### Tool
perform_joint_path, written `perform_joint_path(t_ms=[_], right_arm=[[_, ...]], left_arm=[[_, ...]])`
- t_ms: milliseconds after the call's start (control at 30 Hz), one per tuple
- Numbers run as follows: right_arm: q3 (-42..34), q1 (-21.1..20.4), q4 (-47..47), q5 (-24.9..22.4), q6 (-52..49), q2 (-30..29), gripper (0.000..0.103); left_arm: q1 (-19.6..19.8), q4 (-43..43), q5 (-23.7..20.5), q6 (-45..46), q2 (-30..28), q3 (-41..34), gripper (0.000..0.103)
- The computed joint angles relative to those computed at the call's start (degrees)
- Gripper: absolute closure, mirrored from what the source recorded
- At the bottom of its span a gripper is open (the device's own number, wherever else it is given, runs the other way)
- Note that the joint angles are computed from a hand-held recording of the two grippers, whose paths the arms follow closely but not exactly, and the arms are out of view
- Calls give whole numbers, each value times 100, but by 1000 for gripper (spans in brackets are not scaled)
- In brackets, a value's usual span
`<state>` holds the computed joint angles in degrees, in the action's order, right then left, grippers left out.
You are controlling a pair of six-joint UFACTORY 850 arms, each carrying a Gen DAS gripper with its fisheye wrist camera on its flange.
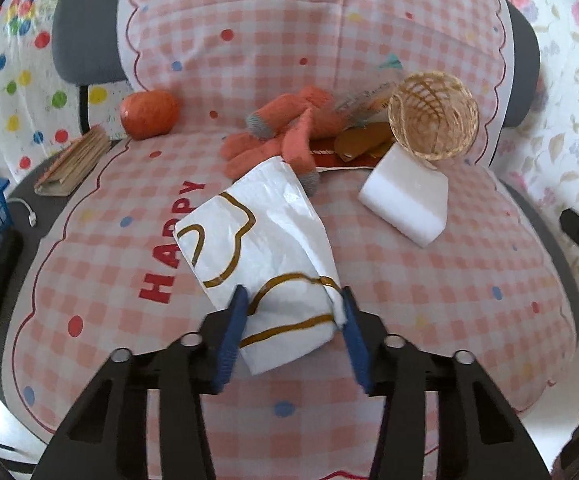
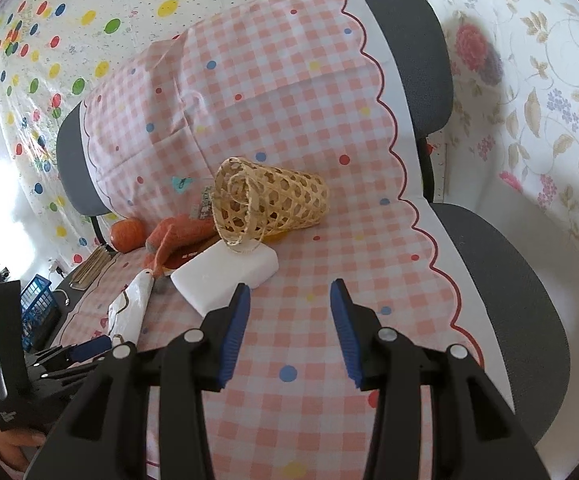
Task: Collect trash
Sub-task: 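Lift the paper bag with the left tool while the right tool grasps the white foam block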
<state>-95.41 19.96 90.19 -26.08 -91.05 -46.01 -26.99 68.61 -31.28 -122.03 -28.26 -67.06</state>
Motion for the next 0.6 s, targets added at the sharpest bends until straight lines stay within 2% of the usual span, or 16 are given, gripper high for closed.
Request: perform_joint_path(t_ms=[33,67,167,300,333,367,400,600], right_arm=[[16,21,18,15,-41,12,62],[27,43,31,31,-80,21,62],[10,128,-43,120,-38,20,62],[-199,250,-383,168,328,-94,61],[-303,288,-609,148,573,-158,56],[-379,326,-758,145,752,-208,47],[-480,380,-942,140,963,-280,45],[-1185,743,-2566,95,2491,-788,45]], left_arm=[[48,144,113,-132,83,110,70],[85,201,134,-153,145,185,84],[151,581,183,-360,338,378,95],[186,1617,-211,-1005,753,698,96],[210,1738,-247,-1064,806,731,96],[261,1915,-249,-1165,878,787,96],[298,2023,-230,-1239,921,824,96],[488,2472,108,-1526,961,990,96]])
